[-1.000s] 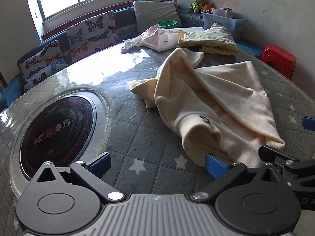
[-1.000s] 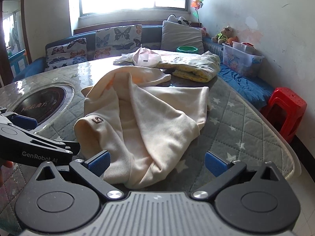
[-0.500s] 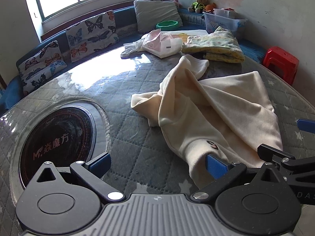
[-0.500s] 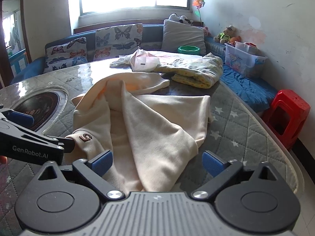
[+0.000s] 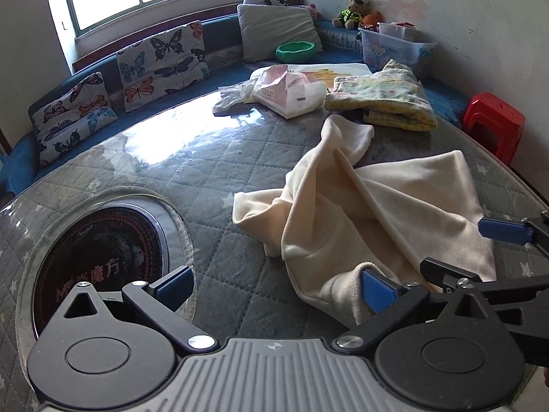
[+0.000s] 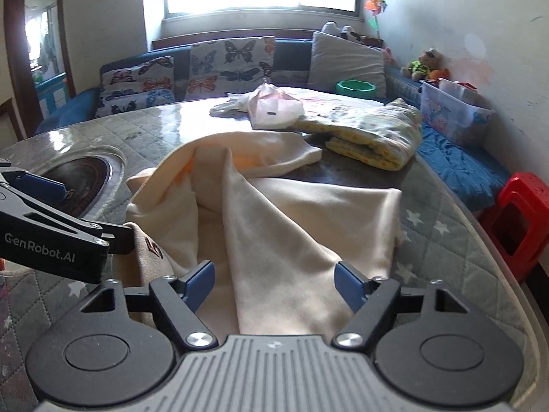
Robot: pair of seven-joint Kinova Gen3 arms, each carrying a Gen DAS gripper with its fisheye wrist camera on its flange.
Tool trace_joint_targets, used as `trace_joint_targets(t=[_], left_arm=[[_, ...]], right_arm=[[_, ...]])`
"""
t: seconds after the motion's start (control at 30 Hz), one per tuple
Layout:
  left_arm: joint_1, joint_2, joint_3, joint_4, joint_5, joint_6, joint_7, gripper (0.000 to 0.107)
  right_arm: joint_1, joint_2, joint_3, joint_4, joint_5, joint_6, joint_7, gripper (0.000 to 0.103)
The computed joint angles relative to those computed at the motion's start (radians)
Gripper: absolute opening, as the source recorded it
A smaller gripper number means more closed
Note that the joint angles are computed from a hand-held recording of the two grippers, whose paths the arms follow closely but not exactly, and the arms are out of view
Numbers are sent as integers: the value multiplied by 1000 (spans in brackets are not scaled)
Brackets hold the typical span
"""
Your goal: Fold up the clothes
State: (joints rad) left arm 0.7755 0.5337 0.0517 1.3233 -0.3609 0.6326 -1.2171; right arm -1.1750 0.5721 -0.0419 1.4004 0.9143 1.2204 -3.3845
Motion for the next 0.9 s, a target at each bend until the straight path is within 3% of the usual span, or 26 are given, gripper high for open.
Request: trace_joint_targets(t=[0.2,0.47,0.77,0.9], left_arm=[[-44,3,32,-35,47,24,-52,103],[-149,-20,111,-39,174,50,-255,103],[-128,9,70,-82,203,10,-255,101],[-127,55,78,-125,214,-11,-271,90]], right_arm=[[25,-15,3,26,26,-60,7,73],[58,-27,3,55,36,-119,1,71],[92,-13,19,60,46,-229,20,64],[94,-6,31,60,44,-246,24,58]])
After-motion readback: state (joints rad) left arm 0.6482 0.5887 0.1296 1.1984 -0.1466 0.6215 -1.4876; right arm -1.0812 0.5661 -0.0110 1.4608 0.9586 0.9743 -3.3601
